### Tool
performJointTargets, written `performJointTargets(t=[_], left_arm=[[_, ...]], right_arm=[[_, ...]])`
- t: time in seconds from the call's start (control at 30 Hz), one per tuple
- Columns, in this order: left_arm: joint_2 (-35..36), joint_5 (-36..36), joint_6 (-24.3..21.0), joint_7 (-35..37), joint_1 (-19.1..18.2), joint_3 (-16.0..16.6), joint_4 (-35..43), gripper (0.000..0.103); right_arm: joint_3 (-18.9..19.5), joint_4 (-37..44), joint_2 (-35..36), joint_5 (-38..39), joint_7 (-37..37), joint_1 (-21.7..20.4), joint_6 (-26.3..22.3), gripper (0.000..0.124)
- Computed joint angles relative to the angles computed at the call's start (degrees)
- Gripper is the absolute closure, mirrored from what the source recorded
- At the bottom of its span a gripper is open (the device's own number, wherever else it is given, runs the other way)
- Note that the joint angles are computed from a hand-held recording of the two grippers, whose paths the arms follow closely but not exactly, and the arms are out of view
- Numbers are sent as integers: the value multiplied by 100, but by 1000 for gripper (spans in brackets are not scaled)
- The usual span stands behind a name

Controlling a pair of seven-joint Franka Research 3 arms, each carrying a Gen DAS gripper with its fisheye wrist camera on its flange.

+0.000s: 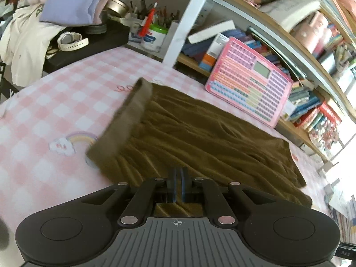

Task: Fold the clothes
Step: 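Open both grippers and release the flattened brown corduroy garment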

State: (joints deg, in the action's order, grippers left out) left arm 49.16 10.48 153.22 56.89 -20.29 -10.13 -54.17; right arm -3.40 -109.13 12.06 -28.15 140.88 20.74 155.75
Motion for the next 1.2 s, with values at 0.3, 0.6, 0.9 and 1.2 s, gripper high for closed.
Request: performJointTargets(t=[0.3,0.6,0.9,1.2], left_arm=[[-1065,642,227,-564,-411,157,-1606,65],[-1078,903,76,19,-373,-26,-1604,29],[-1300,377,0,1353,248,-410,-1947,16],[-1111,-523,-82,3108,861,-840,-1726,15]], right_arm=[[212,-674,-352,580,-720,-153,424,74],[203,-444,-356,-245,149,113,-28,48],[343,499,154,-843,1179,656,-970,34],[251,1518,779,-1133,2178,1286,-1934,32]])
